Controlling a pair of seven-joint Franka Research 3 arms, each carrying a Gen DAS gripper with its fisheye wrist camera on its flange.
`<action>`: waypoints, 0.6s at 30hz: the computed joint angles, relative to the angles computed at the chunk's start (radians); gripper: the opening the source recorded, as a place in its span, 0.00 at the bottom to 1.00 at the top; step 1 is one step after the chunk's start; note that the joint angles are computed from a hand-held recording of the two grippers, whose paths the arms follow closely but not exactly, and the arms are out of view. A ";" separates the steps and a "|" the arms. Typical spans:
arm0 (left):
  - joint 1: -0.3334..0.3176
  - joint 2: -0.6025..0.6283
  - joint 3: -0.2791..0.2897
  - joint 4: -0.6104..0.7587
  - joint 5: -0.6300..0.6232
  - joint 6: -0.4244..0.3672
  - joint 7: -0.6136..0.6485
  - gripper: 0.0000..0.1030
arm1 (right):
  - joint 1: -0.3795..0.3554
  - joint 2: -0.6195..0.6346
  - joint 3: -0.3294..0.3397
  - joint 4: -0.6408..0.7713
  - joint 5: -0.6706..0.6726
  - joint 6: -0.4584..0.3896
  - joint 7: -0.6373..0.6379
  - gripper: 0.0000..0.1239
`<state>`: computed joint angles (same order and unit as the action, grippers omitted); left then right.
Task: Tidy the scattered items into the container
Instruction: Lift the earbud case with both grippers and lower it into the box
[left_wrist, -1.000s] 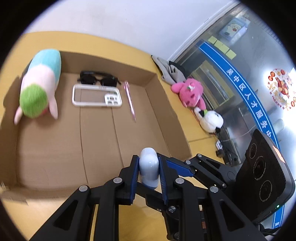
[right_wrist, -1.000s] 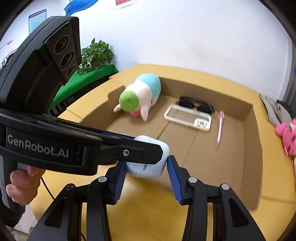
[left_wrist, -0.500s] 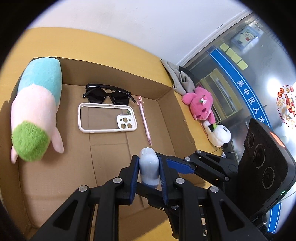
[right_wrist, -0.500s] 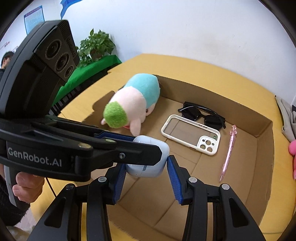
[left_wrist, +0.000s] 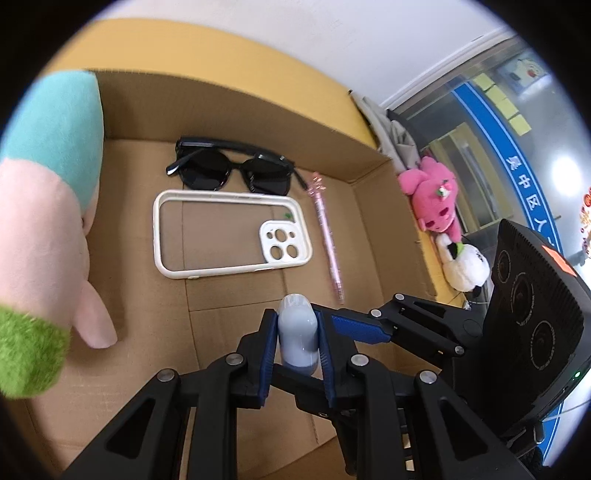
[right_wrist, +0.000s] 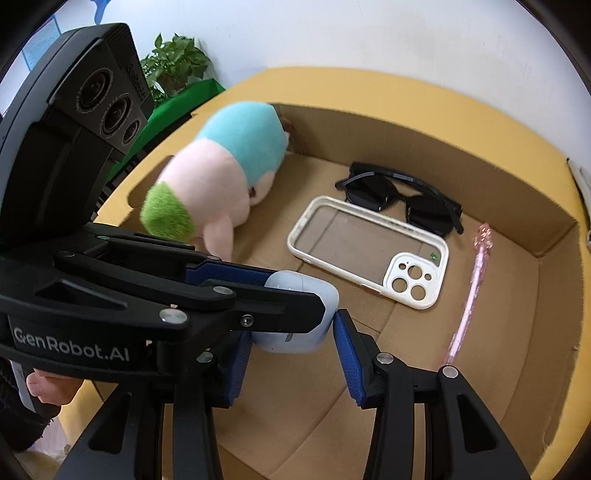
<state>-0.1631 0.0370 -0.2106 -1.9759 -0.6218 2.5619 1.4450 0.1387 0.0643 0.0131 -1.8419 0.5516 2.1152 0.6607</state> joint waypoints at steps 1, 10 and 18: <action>0.001 0.009 0.001 0.006 0.001 -0.011 -0.002 0.20 | -0.001 0.015 -0.001 0.013 -0.007 -0.013 0.006 0.38; 0.020 0.065 -0.013 0.040 -0.003 -0.059 -0.018 0.20 | -0.015 0.089 0.000 0.069 -0.043 -0.081 0.048 0.38; 0.035 0.104 -0.028 0.067 -0.010 -0.086 -0.027 0.20 | -0.021 0.123 0.001 0.101 -0.080 -0.111 0.094 0.38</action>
